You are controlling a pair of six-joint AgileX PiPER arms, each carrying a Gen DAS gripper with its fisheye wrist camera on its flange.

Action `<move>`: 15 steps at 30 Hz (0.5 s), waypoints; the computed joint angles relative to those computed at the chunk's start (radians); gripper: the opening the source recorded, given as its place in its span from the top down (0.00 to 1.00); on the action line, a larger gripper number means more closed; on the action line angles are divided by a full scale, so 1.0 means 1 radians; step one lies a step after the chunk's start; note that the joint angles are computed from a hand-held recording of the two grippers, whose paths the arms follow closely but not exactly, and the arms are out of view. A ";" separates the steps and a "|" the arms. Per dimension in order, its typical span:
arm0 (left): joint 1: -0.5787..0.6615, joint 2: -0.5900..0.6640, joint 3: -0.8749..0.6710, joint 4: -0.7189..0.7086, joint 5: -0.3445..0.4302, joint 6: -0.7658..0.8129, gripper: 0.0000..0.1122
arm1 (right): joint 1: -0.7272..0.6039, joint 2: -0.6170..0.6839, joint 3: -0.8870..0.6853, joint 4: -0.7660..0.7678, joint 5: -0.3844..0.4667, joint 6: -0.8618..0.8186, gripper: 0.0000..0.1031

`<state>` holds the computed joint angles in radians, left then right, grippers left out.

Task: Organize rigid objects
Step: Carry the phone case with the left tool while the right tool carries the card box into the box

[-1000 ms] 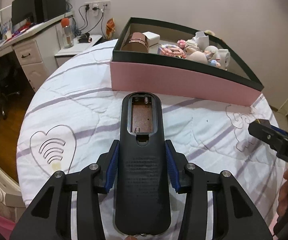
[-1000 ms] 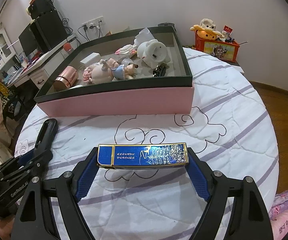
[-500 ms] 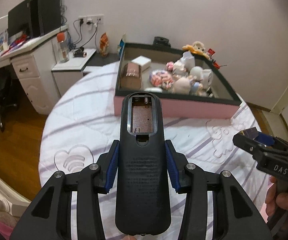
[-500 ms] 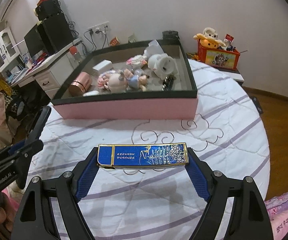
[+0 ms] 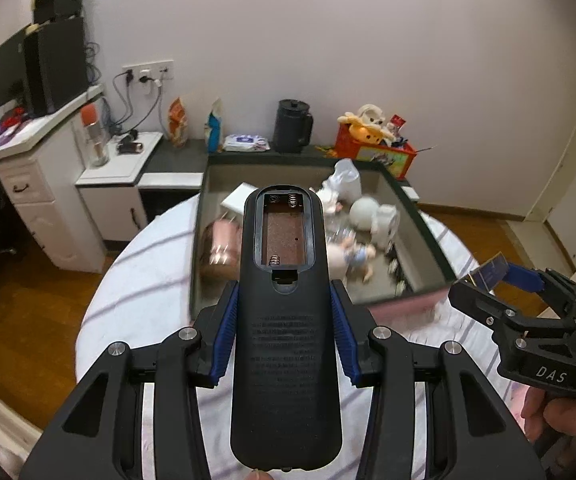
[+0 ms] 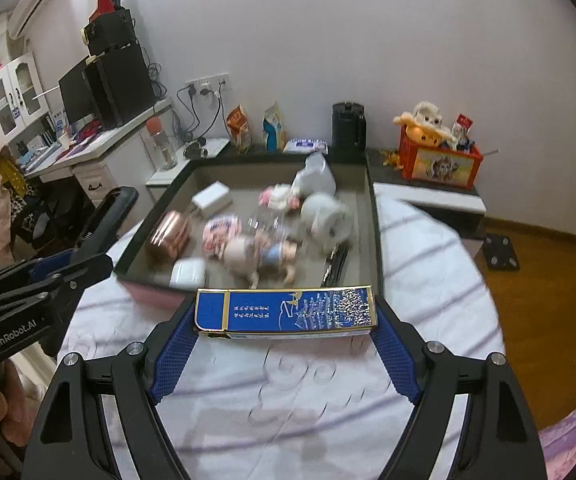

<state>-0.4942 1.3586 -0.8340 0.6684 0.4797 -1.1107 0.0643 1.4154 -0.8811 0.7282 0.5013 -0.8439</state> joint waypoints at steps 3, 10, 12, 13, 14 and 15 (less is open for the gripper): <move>0.059 0.077 -0.087 -0.082 -0.027 0.128 0.61 | -0.007 0.072 -0.112 -0.014 0.030 0.022 0.19; 0.166 0.300 -0.301 -0.343 -0.053 0.446 0.61 | 0.025 0.257 -0.348 -0.144 0.040 0.156 0.19; 0.188 0.372 -0.368 -0.418 -0.047 0.534 0.61 | 0.038 0.312 -0.405 -0.178 0.044 0.188 0.19; 0.191 0.392 -0.388 -0.437 -0.042 0.556 0.61 | 0.042 0.336 -0.430 -0.189 0.048 0.198 0.19; 0.203 0.431 -0.424 -0.484 -0.035 0.607 0.61 | 0.044 0.355 -0.451 -0.195 0.056 0.203 0.19; 0.209 0.454 -0.446 -0.508 -0.028 0.632 0.61 | 0.047 0.377 -0.472 -0.200 0.066 0.205 0.19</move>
